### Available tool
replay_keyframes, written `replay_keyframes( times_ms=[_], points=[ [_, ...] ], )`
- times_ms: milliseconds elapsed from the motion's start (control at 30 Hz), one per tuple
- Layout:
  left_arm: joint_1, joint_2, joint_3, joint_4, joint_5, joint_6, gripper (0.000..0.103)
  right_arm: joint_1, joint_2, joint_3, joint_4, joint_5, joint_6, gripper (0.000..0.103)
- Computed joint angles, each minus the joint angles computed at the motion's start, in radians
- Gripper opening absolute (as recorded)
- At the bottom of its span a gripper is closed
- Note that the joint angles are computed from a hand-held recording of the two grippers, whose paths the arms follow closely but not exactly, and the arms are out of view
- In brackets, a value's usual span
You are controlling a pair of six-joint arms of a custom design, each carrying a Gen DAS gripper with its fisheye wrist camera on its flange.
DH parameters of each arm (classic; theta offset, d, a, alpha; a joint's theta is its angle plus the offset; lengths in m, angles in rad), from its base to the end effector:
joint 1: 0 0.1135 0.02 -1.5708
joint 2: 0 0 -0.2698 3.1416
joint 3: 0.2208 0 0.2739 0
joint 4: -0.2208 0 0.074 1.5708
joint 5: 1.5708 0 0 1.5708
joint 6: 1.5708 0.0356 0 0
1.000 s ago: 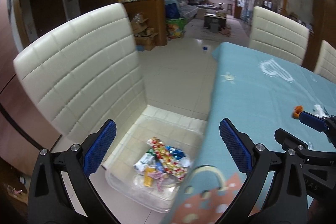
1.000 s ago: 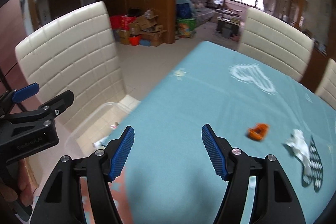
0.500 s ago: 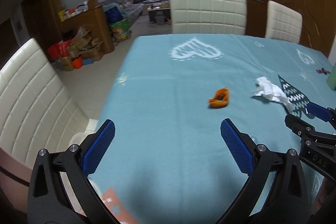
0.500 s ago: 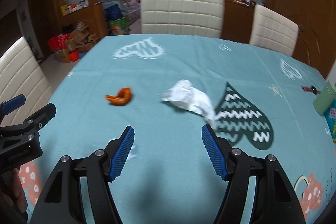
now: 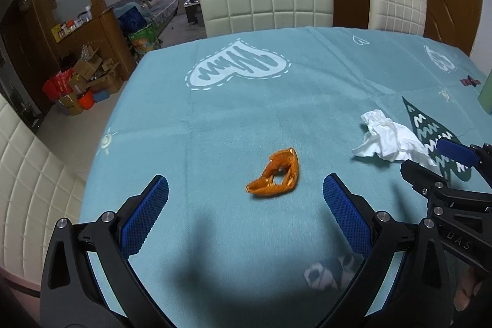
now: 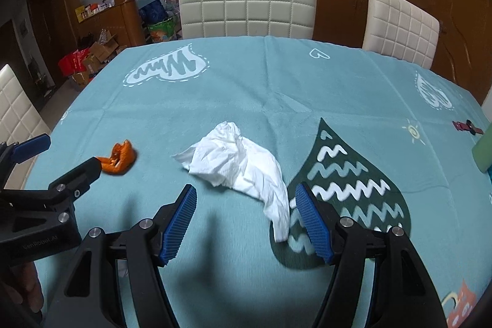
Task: Collect trash
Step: 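Grasp the orange curled piece with the left gripper while the right grasps the white tissue, then carry the orange piece and tissue over the bin and open both grippers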
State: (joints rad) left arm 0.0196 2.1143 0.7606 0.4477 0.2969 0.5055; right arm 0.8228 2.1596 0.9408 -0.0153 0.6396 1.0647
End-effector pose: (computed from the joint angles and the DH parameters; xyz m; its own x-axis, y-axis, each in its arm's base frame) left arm 0.3425 -0.0037 0.0113 -0.6102 0.4512 -0.6513 0.5225 0.8470 0.0973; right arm 0.2551 0.2437 0.0109 -0.7083 0.2683 -0.6529 0.3414 0.9398 0.0159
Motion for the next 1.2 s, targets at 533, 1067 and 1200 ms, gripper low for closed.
replay_keyframes(
  times_ms=[533, 1067, 1200],
  points=[
    [-0.040, 0.169, 0.208, -0.134, 0.016, -0.020, 0.043, -0.077, 0.083, 0.031, 0.133, -0.037, -0.154, 0.033],
    [0.148, -0.098, -0.007, -0.148, 0.136, 0.077, 0.030, 0.105, -0.018, 0.099, -0.038, 0.016, -0.146, 0.021],
    [0.241, -0.162, -0.049, -0.166, 0.180, 0.111, 0.030, 0.160, -0.025, 0.155, -0.092, 0.039, -0.153, 0.021]
  ],
)
